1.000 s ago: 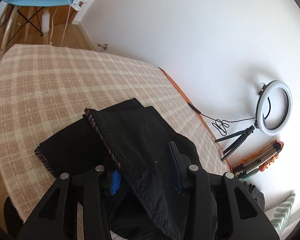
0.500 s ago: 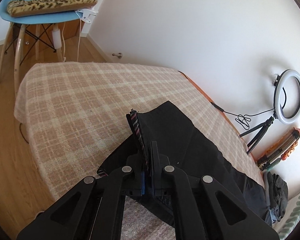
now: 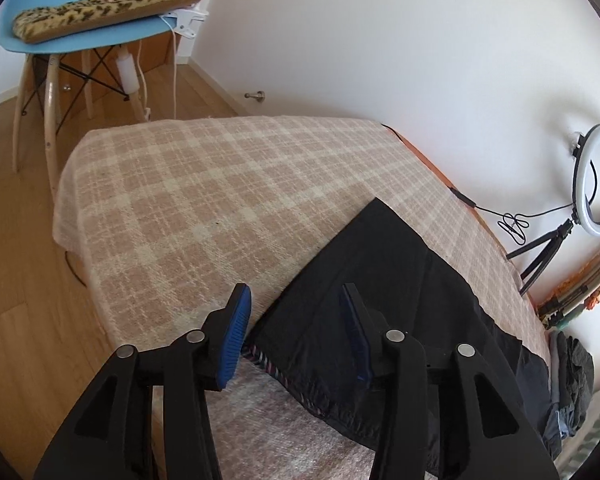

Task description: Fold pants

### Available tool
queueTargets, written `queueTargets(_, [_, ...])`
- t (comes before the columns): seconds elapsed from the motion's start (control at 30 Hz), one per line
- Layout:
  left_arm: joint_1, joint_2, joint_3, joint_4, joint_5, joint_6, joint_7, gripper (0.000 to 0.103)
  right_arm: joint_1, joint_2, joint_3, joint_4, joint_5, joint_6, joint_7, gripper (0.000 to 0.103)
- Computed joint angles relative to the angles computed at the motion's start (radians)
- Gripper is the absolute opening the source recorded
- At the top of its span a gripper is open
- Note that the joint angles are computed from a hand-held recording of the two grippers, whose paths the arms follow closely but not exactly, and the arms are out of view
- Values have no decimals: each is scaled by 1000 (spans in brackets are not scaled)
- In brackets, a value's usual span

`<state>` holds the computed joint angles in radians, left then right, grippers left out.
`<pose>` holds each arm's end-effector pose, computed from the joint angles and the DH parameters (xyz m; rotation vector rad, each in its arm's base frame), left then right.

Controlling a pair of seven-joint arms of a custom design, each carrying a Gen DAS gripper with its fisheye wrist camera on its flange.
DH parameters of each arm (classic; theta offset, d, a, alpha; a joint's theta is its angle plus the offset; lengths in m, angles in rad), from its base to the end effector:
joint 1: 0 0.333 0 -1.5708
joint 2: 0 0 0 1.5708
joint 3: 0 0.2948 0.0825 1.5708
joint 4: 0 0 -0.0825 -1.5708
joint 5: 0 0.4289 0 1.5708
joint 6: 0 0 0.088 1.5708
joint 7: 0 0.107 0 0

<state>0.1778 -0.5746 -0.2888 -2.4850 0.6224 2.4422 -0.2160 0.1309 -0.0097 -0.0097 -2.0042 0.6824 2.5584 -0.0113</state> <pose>0.4717 -0.0571 0.5019 -2.4349 0.3403 -0.7214 0.6312 0.0676 0.4811 -2.4742 0.4224 -0.6682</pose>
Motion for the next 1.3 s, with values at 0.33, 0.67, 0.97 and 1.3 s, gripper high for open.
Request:
queueTargets(0.33, [-28, -34, 35, 84, -10, -41, 218, 46, -62, -49, -59, 69, 129, -361, 38, 38])
queueTargets(0.67, [-191, 347, 55, 406, -170, 157, 656, 52, -126, 0, -91, 164, 221, -281, 270, 55])
queueTargets(0.97, [-334, 615, 73, 605, -466, 218, 1056, 52, -257, 317, -58, 505, 123, -336, 634, 61])
queueTargets(1.3, [-423, 763, 55, 753, -562, 187, 1281, 52, -332, 727, 52, 1061, -6, -500, 865, 71])
